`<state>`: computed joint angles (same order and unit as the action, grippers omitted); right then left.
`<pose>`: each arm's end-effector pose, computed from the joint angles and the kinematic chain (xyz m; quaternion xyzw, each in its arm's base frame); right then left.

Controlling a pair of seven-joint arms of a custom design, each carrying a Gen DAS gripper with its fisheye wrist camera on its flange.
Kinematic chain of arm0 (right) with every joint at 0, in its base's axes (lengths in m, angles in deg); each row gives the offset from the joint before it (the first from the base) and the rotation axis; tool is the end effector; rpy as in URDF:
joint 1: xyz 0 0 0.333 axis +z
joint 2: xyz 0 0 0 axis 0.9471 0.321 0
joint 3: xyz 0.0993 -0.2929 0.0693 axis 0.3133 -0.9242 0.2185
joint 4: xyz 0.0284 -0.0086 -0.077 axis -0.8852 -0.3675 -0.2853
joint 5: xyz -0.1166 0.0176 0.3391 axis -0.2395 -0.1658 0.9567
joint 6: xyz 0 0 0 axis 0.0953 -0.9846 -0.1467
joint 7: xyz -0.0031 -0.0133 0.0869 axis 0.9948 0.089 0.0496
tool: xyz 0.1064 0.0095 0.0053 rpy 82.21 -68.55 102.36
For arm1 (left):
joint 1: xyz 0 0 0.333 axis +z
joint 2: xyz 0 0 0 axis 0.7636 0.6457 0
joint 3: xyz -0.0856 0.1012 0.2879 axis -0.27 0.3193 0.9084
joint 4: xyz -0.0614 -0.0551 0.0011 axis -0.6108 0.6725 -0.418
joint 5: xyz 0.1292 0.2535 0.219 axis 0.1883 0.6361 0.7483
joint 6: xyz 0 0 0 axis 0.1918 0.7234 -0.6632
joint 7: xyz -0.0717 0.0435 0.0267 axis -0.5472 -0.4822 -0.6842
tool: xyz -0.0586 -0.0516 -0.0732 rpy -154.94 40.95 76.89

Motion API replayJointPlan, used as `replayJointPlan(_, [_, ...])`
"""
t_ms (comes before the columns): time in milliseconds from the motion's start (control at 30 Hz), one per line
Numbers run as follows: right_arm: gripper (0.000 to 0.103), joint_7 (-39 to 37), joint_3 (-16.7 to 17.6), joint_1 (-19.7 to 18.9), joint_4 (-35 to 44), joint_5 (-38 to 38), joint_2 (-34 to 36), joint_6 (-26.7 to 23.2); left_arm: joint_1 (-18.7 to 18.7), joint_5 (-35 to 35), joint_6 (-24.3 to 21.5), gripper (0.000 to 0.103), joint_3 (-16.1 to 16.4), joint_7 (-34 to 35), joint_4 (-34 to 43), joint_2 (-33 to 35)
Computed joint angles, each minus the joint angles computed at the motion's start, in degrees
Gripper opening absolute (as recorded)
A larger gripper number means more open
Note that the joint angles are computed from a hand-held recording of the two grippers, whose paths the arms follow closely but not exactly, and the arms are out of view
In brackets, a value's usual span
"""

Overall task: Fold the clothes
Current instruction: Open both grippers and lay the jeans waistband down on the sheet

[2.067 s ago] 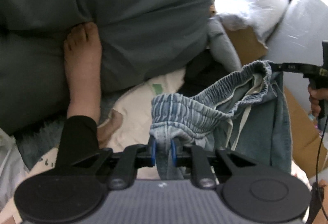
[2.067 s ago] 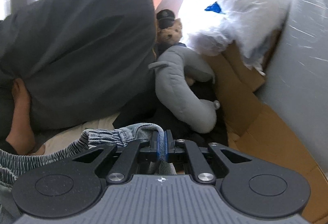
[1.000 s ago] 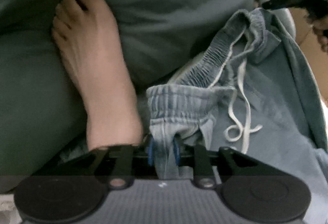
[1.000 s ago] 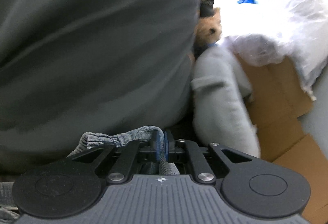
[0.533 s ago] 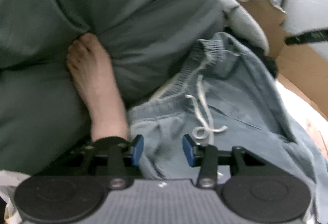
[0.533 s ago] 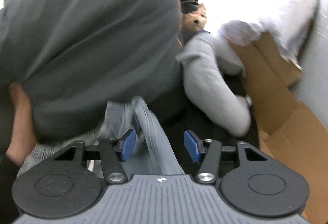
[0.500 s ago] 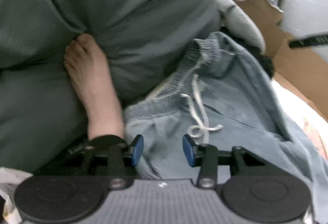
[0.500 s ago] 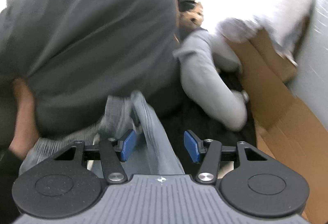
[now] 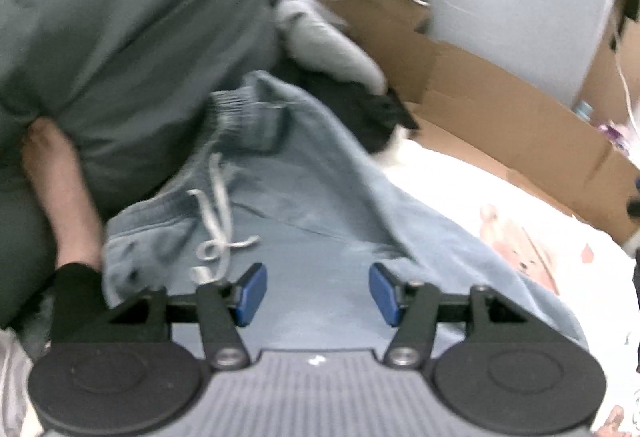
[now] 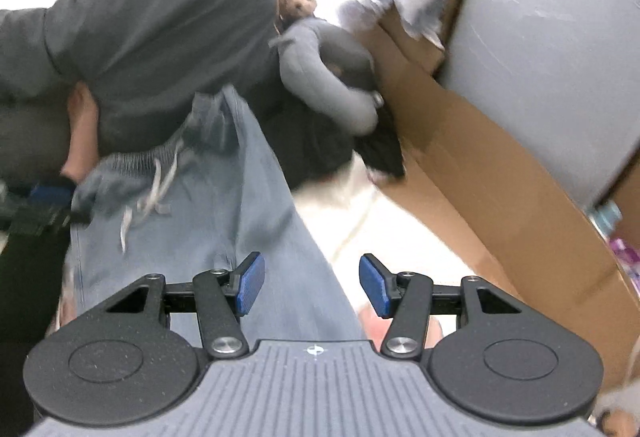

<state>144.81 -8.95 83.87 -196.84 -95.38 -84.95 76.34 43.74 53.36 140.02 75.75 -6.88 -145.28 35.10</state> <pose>0.4851 0.2008 0.5468 -0.7366 0.5751 -0.2643 0.2385 0.5843 -0.1896 0.4940 -0.5880 0.7285 -0.2982 0.1859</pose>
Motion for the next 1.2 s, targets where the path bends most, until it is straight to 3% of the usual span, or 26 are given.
replayJointPlan(200, [0.059, 1.3, 1.6, -4.2, -17.8, -0.3, -14.1, 3.0, -5.0, 5.8, -1.0, 0.063, 0.0, -5.6, 2.9, 3.2])
replayJointPlan(333, [0.059, -1.8, 1.8, -6.1, -25.9, 3.1, -18.7, 6.2, -7.3, 9.2, -2.5, 0.063, 0.0, -9.3, 5.3, 6.0])
replayJointPlan(467, [0.059, -4.6, 2.2, -7.4, -32.2, 6.9, -19.4, 10.1, -8.1, 9.8, -4.0, 0.063, -0.7, -9.7, 7.7, 8.8])
replayJointPlan(567, [0.059, -8.8, -0.6, -4.7, -36.9, 11.6, -17.9, 16.7, -9.3, 11.7, -5.2, 0.063, -0.1, -11.2, 9.0, 10.5])
replayJointPlan(633, [0.059, -10.4, -0.2, -4.5, -38.6, 13.1, -16.2, 18.7, -9.5, 11.9, -5.3, 0.063, -0.2, -11.7, 9.5, 11.6])
replayJointPlan(733, [0.059, -12.5, 1.4, -4.6, -41.8, 14.6, -14.4, 22.6, -10.2, 12.4, -6.2, 0.063, -0.1, -12.6, 10.2, 12.9])
replayJointPlan(867, [0.060, -12.5, 6.5, -7.4, -46.1, 16.4, -15.0, 26.8, -11.3, 13.7, -7.8, 0.063, 0.2, -14.1, 11.7, 14.3])
replayJointPlan(967, [0.060, -13.6, 5.4, -3.7, -47.8, 19.8, -15.9, 24.7, -12.0, 14.9, -8.1, 0.063, 0.6, -14.8, 12.6, 14.9])
replayJointPlan(1033, [0.060, -12.4, 10.0, -6.4, -48.5, 20.6, -17.0, 22.8, -12.0, 14.6, -9.0, 0.063, 0.2, -14.9, 13.2, 15.2])
replayJointPlan(1100, [0.060, -8.7, 17.5, -12.5, -48.6, 19.0, -18.2, 19.8, -12.1, 14.3, -9.7, 0.063, 0.1, -15.0, 13.9, 15.5])
replayJointPlan(1133, [0.060, -6.4, 19.5, -14.2, -48.4, 17.9, -18.4, 18.1, -12.3, 14.7, -9.8, 0.063, 0.2, -15.3, 13.9, 15.4])
replayJointPlan(1200, [0.060, -3.9, 18.3, -13.6, -47.8, 18.6, -17.8, 15.2, -12.3, 15.1, -9.2, 0.063, 0.4, -15.6, 13.4, 14.9])
